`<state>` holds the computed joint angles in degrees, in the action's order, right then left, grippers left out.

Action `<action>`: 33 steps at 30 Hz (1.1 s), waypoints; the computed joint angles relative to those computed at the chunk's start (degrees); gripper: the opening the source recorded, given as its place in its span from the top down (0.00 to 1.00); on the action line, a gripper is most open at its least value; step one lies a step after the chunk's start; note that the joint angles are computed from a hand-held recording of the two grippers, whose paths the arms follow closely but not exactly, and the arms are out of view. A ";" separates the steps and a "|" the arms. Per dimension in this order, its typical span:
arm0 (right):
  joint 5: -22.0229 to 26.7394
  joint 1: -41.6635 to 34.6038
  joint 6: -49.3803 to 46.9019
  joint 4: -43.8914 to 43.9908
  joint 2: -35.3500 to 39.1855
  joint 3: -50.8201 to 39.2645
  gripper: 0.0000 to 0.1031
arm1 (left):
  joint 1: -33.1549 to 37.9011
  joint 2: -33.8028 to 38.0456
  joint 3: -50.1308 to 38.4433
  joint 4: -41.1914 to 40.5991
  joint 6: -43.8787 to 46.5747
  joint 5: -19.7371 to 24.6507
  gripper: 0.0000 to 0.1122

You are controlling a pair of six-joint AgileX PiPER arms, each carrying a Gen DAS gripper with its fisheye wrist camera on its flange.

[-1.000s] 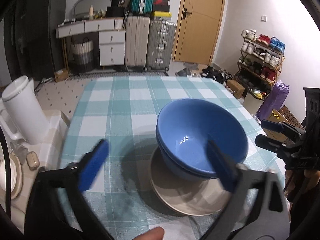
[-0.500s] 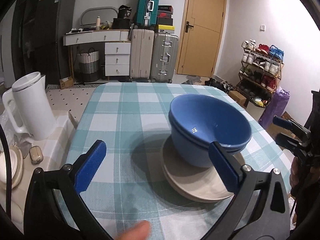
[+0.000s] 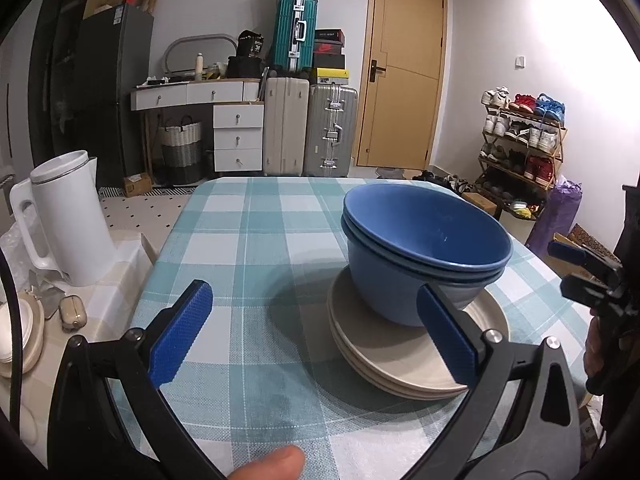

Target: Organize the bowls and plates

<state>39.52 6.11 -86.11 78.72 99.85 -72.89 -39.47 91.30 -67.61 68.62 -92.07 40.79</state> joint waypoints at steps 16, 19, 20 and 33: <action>-0.72 0.59 -13.51 10.75 -0.22 4.65 0.01 | 1.63 0.48 6.18 12.15 -15.20 -4.13 0.09; -0.57 0.59 -14.43 11.38 -0.02 4.85 0.01 | 1.62 0.93 6.81 14.36 -17.36 -4.17 0.09; -0.61 0.60 -14.24 11.11 -0.01 4.74 0.01 | 1.70 1.12 6.90 14.98 -17.79 -4.36 0.09; 0.04 0.26 -15.88 12.21 0.77 5.28 0.01 | 0.84 3.18 6.60 18.62 -19.87 -3.57 0.09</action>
